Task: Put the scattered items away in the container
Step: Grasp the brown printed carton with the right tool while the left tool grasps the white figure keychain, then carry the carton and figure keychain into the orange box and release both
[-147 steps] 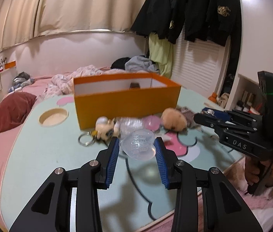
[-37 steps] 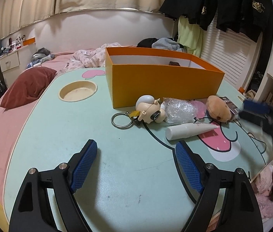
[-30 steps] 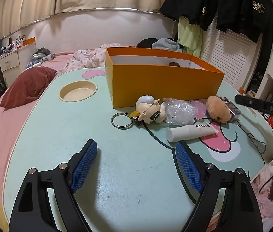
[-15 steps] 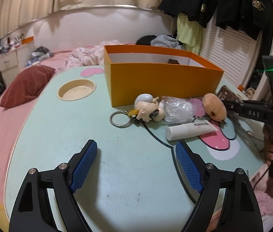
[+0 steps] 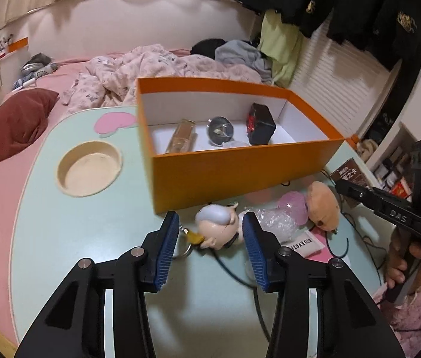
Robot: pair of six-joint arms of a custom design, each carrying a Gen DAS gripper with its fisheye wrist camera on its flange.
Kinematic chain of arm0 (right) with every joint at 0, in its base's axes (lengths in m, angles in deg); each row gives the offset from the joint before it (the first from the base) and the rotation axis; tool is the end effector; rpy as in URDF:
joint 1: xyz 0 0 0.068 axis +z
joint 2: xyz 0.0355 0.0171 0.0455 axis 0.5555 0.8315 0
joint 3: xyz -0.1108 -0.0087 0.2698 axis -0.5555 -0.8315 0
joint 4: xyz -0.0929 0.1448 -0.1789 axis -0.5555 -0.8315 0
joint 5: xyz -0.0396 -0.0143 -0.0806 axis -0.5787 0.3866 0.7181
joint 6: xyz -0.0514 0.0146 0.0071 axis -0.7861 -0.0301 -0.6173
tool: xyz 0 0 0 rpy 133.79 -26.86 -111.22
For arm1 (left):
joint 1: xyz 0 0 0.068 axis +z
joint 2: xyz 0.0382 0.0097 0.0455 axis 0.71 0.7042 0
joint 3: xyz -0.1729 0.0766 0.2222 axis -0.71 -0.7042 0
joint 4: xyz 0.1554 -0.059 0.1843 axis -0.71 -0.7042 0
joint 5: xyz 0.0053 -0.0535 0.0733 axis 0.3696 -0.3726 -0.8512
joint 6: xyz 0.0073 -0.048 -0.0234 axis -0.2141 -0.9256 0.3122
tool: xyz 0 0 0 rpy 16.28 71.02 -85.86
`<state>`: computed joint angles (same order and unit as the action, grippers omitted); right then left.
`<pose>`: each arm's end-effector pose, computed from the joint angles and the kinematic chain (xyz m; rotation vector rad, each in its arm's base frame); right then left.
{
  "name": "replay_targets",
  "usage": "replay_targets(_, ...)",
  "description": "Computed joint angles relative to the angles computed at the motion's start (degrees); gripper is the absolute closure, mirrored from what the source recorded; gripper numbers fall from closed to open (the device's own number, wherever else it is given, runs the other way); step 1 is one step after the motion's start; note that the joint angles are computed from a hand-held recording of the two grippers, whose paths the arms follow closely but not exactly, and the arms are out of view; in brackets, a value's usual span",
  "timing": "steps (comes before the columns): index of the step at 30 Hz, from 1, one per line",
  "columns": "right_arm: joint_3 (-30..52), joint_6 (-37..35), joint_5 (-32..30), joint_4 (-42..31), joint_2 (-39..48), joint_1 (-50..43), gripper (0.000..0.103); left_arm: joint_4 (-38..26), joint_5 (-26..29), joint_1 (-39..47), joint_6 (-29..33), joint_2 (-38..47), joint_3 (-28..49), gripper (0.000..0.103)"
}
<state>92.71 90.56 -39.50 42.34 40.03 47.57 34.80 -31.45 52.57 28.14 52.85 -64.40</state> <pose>0.2465 0.0684 0.0712 -0.1576 2.3044 0.4676 0.2525 0.0190 0.0863 0.1652 2.3957 -0.3542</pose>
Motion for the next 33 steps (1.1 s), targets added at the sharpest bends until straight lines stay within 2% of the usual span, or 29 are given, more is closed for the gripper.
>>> replay_targets(4,-0.1,-0.2,1.3,1.1,0.6,0.8,0.085,0.4,-1.6,-2.4,0.2,5.0,2.9,0.059)
replay_targets(5,-0.3,-0.2,1.7,1.4,0.6,1.1,0.085,2.9,-3.1,-3.1,0.2,5.3,1.8,0.064)
replay_targets(7,-0.3,-0.2,1.5,1.8,0.7,1.0,0.085,4.2,-4.9,-4.0,0.9,5.1,0.8,0.064)
replay_targets(10,-0.3,0.1,0.7,2.0,0.7,0.5,0.085,2.8,1.6,-0.3,1.1,5.6,1.3,0.064)
replay_targets(15,-2.5,0.8,-2.3,6.2,-0.6,-1.1,0.085,4.7,6.7,5.6,2.5,0.0,-2.9,0.064)
replay_targets(19,-0.4,0.7,-0.8,-1.4,-9.1,0.4,0.085,-2.8,11.7,9.0,3.3,-12.5,-2.1,0.064)
replay_targets(22,5.7,-0.3,0.7,-11.0,-14.4,2.4,0.085,-7.8,9.3,5.7,0.7,-15.7,4.3,0.064)
replay_targets(24,12.1,-1.2,0.8,-17.4,-14.8,3.3,0.085,-10.1,7.2,3.0,-1.8,-14.1,9.9,0.065)
replay_targets(27,23.5,-1.6,0.1,-26.0,-9.7,2.8,0.085,-12.1,4.7,0.4,-5.0,-7.4,18.6,0.066)
replay_targets(30,29.9,-1.0,-0.4,-27.0,-2.2,2.3,0.085,-11.4,6.2,-0.1,-8.0,1.8,24.4,0.066)
replay_targets(33,31.8,0.4,-0.3,-24.7,3.9,1.7,0.085,-11.1,8.3,0.3,-8.8,7.1,26.0,0.066)
